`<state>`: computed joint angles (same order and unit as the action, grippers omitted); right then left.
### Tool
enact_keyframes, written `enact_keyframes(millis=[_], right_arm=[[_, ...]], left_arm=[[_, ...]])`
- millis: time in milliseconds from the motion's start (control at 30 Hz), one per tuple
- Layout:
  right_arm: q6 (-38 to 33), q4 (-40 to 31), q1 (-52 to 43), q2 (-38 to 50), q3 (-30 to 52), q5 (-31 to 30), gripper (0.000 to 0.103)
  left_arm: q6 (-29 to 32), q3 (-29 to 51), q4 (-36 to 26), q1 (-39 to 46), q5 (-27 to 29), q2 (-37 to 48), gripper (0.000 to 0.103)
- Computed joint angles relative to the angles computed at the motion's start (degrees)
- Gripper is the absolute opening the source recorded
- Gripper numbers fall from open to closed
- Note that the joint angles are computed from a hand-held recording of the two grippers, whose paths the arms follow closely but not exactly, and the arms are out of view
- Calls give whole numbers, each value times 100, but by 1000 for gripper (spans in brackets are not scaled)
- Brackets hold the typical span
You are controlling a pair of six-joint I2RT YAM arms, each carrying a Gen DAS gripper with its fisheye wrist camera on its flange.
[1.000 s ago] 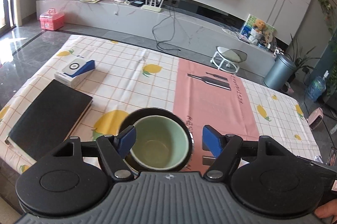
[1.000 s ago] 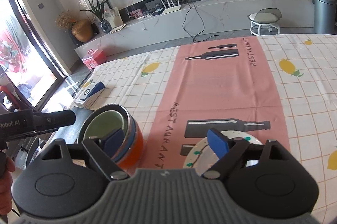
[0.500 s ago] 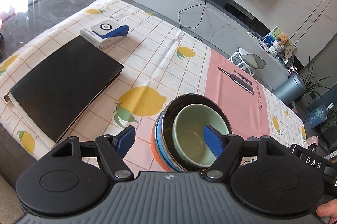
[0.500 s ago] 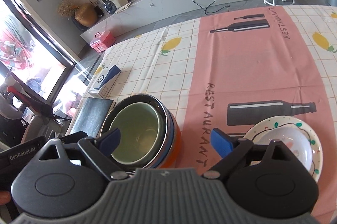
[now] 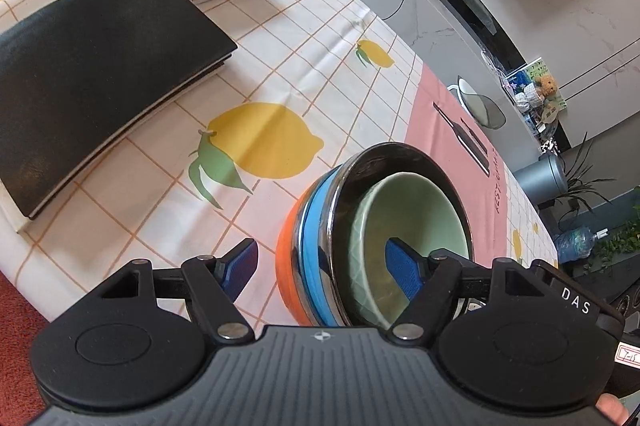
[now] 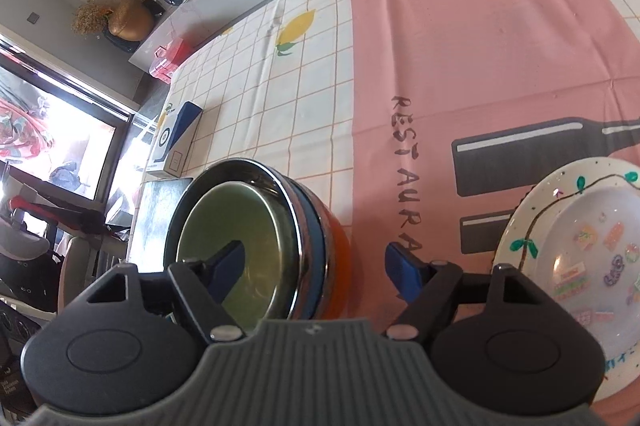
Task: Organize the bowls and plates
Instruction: 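Close the left gripper on the steel bowl rim, then lift the bowl stack with the left gripper and lower it onto the painted plate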
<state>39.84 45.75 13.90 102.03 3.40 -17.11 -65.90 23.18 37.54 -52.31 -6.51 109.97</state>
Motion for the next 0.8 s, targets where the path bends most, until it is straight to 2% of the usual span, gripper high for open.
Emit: enact_keyframes(millis=[100,200,400,467,800], right_arm=[[85,349,0,539,99,-72,73],[122,633,-78,917,156,-191,67],[171,1272,-333,1530,167,-587,51],[203,1403,-369,1622,168,-702,47],[181,1042,-252,1329,197,-542,44]], left_arm=[[-63,106,135,11,101,230,79],[-54,254,-59,-6,78,278,77],[-9,459,-541,33,41,270,52],[14,474,-608,17,17,243,52],[41,500,-680,10,-4,212,52]])
